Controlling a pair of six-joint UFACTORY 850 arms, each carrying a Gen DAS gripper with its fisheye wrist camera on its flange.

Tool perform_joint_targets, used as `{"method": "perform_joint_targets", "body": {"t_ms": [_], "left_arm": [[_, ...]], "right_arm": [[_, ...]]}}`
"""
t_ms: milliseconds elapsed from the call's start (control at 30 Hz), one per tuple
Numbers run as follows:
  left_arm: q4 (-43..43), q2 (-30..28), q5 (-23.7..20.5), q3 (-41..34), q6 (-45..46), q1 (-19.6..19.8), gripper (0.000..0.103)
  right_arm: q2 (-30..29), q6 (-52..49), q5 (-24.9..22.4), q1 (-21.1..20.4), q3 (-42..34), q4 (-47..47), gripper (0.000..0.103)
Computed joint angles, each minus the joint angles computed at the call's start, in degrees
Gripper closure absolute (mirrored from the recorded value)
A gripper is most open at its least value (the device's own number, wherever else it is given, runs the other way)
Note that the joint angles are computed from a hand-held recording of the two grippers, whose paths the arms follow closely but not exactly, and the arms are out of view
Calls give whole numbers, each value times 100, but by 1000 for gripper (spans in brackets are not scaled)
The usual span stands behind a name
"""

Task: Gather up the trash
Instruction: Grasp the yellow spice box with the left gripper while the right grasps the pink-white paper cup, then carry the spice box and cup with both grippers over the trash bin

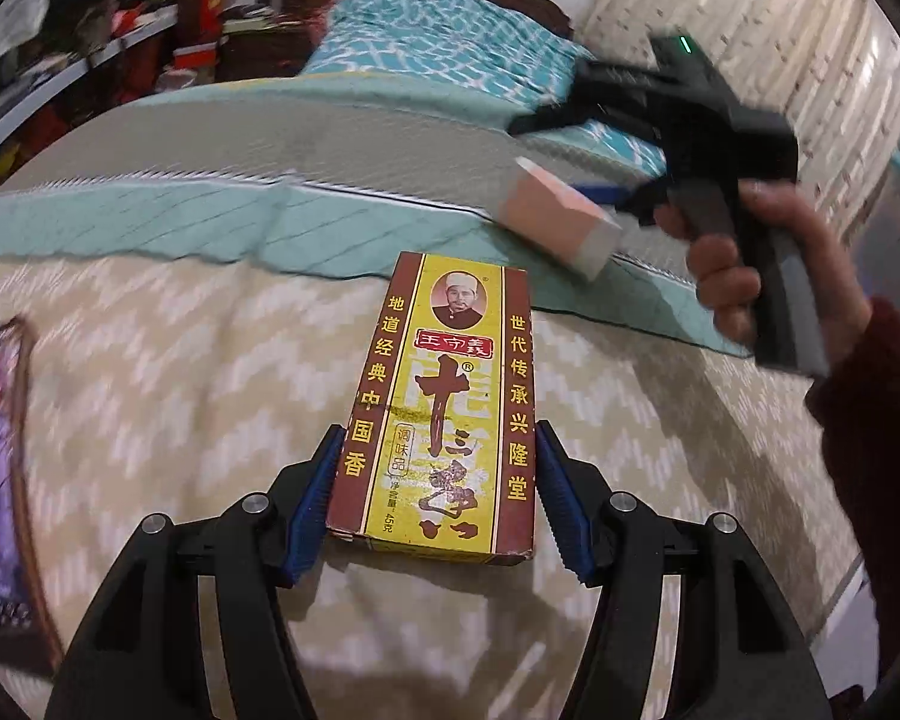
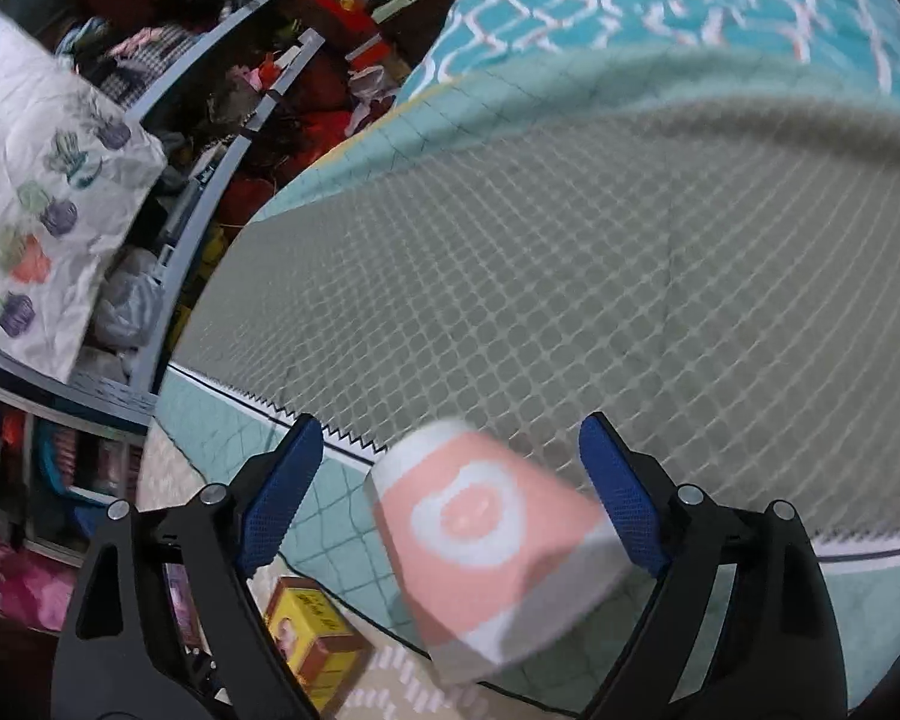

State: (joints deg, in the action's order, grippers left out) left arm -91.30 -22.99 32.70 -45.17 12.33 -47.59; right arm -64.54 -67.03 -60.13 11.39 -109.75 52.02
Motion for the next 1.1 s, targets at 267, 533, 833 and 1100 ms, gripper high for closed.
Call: {"method": "perform_joint_targets", "body": {"t_ms": [267, 533, 833, 1100], "left_arm": [[562, 234, 166, 312, -1037, 28, 45], [621, 157, 71, 249, -1101, 58, 45], [354, 195, 103, 246, -819, -2, 45], [120, 79, 11, 102, -512, 26, 45]], "right_arm": [[246, -626, -114, -171, 730, -56, 33], [702, -1423, -537, -441, 1727, 42, 33], [694, -1582, -1063, -724, 2085, 235, 23], [703, -1705, -1007, -754, 2133, 249, 26]]}}
